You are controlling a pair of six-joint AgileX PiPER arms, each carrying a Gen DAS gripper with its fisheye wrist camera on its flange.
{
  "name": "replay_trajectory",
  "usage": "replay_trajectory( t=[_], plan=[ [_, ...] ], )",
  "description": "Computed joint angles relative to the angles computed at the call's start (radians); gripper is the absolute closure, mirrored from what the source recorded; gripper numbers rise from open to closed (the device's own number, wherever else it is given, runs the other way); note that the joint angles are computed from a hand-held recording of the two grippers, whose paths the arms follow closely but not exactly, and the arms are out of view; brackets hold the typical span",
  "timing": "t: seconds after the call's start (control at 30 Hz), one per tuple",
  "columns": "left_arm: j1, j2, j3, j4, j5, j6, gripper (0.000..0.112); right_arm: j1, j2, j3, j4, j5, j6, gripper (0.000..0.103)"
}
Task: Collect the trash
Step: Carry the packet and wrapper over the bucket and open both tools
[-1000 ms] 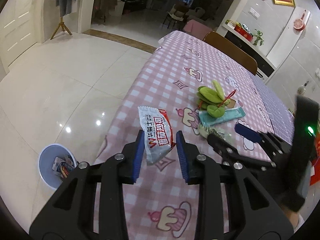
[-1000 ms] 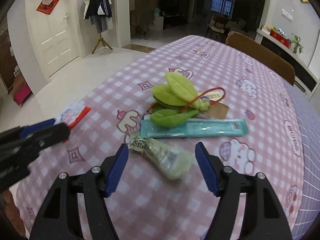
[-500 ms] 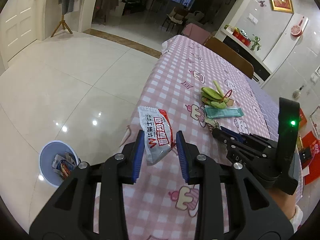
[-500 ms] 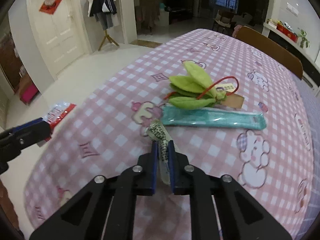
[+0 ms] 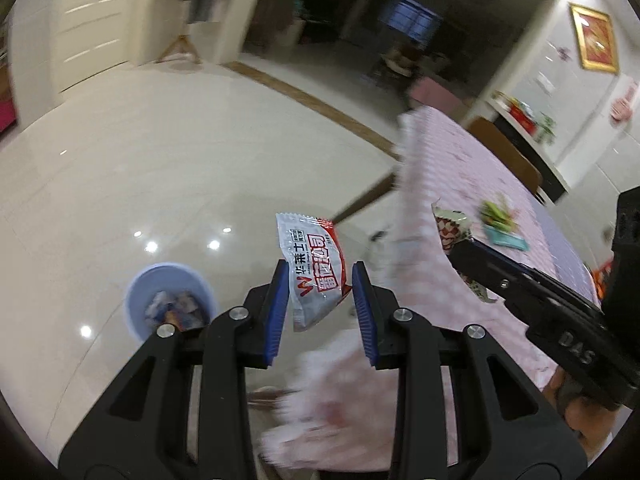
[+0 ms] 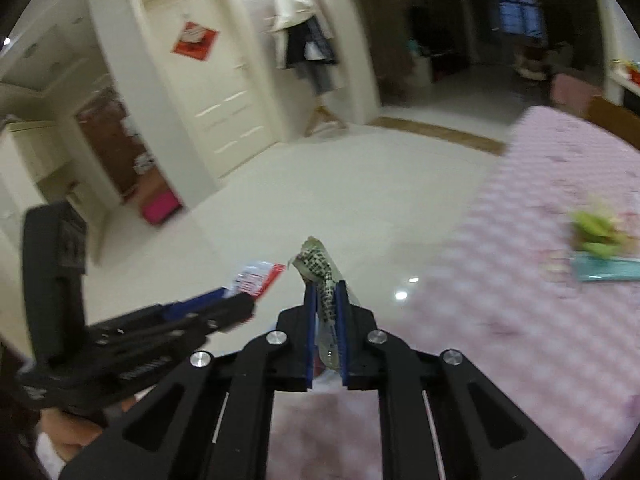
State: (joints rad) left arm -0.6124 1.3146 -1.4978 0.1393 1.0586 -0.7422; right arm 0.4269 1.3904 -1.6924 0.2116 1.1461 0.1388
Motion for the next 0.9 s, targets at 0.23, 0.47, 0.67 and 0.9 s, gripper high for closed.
replay_trajectory(
  t=[0.23, 0.47, 0.67, 0.9],
  plan=[
    [0.357, -0.181, 0.232, -0.113, 0.01, 0.179, 0.081, 0.264, 0.246, -0.133, -0.036, -0.061, 0.158, 0.093],
    [0.635, -0.183, 0.347, -0.259, -0.032, 0.379, 0.081, 0.34, 0.506, -0.335, -0.036, -0.073, 0.218, 0.09],
    [0.662, -0.131, 0.389, -0.278, -0.084, 0.392, 0.081, 0.346, 0.657, -0.497, -0.079, -0.022, 0.258, 0.061],
    [0.596, -0.096, 0.401, -0.27, -0.123, 0.357, 0.081, 0.353, 0.59, -0.388, -0.167, -0.06, 0.303, 0.052]
  ],
)
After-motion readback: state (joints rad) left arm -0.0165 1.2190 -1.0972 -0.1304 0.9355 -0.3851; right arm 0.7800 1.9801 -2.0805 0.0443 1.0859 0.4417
